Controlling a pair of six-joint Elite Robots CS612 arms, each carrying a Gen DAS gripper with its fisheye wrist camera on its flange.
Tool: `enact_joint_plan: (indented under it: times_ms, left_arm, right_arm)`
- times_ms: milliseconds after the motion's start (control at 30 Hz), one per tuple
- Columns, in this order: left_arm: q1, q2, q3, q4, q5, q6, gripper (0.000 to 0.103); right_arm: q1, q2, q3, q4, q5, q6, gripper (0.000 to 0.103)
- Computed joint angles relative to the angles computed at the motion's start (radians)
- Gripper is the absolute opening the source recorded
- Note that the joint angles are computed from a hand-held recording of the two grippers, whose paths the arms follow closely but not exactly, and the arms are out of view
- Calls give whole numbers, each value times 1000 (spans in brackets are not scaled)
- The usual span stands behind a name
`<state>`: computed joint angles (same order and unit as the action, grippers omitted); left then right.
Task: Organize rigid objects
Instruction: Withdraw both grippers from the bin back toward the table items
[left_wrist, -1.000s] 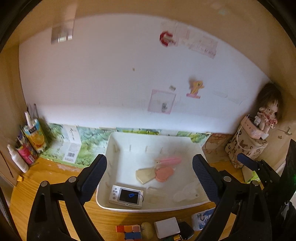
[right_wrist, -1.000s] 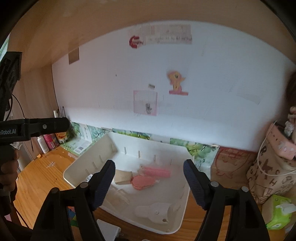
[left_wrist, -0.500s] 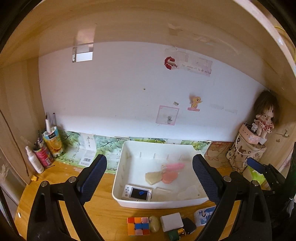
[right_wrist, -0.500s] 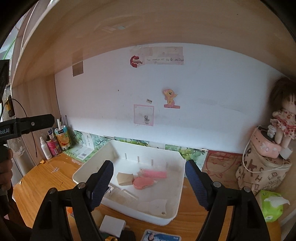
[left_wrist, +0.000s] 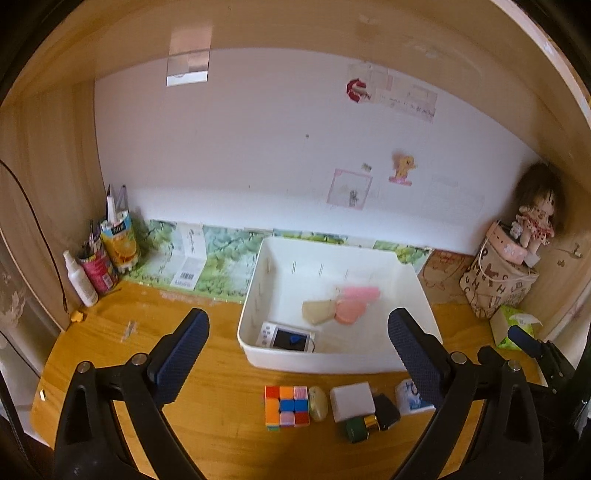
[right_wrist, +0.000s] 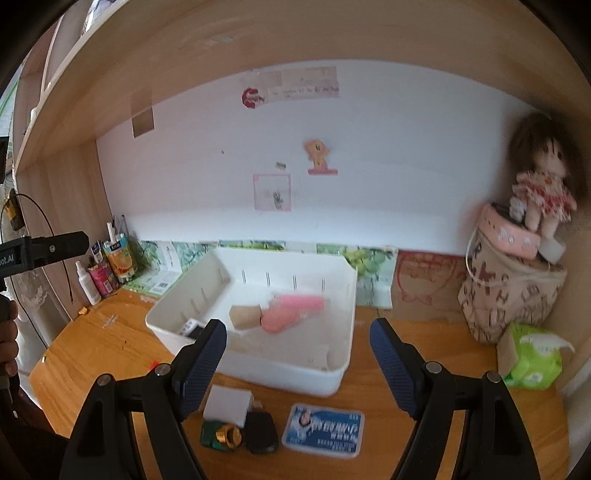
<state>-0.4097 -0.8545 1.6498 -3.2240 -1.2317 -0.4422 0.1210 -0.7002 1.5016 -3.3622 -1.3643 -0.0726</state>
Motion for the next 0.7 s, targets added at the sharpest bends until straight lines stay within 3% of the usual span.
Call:
enact_joint_plan:
  times_ms: [267, 700]
  left_arm:
    - [-8, -8, 20, 61, -11, -20, 98]
    - [-21, -9, 10, 231, -95, -66, 98]
  right_arm:
    - [-4, -12, 51, 40, -18, 17, 81]
    - [-18, -23, 97, 132, 8, 6, 81]
